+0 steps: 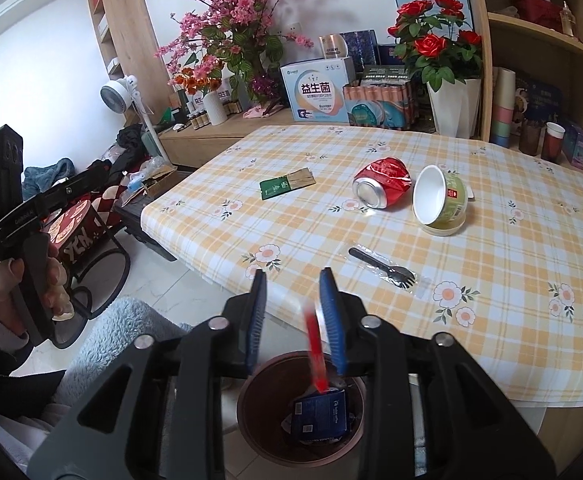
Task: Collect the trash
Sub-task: 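Open the right gripper over the brown bin to drop the red lighter, then move both grippers back over the table toward the sachet and cup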
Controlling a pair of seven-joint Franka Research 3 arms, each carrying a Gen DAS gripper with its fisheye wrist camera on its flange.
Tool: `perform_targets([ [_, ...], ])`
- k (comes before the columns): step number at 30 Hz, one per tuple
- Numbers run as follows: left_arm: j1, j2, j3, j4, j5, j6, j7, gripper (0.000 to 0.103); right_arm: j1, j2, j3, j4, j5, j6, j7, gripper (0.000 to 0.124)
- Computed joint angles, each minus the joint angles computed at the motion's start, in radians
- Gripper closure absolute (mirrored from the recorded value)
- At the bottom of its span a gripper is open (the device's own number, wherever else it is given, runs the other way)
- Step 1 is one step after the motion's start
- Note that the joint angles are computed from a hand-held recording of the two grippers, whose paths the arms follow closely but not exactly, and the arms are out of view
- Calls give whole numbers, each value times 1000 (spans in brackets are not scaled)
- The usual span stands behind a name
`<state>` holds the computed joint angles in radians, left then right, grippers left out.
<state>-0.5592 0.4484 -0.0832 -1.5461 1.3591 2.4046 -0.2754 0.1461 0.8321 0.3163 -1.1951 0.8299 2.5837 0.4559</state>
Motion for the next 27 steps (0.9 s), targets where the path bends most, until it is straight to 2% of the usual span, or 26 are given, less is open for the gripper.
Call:
perform_targets([
  [3,-1,1,1,2,2,0,3,6,2,-2,4,-2,6,20,-9,80],
  [8,-4,2,1,2,5,-7,10,6,4,-5,6,-13,18,94,-9,51],
  [9,-3,2,2,1,8,-3,4,6,4,-6,7,-16,21,114,-8,41],
  [10,-2,1,2,-2,10,-2,0,6,3,-6,11,-19,26,140,-10,31],
  [11,-2,1,2,-2,9,-2,-3,6,1,-7,16,-25,36,185,-18,28],
  [13,0,-4,3,-9,13,-2,-11,6,-2,-2,19,-22,34,218,-8,27],
  [18,4,-1,0,-9,9,-11,-6,6,19,24,-24,12,-33,278,112,27],
  [23,6,8,-1,0,-9,-18,15,6,19,47,-43,28,-105,307,221,27],
  [27,6,21,2,14,-26,-21,37,6,38,74,-86,56,-178,319,341,27],
])
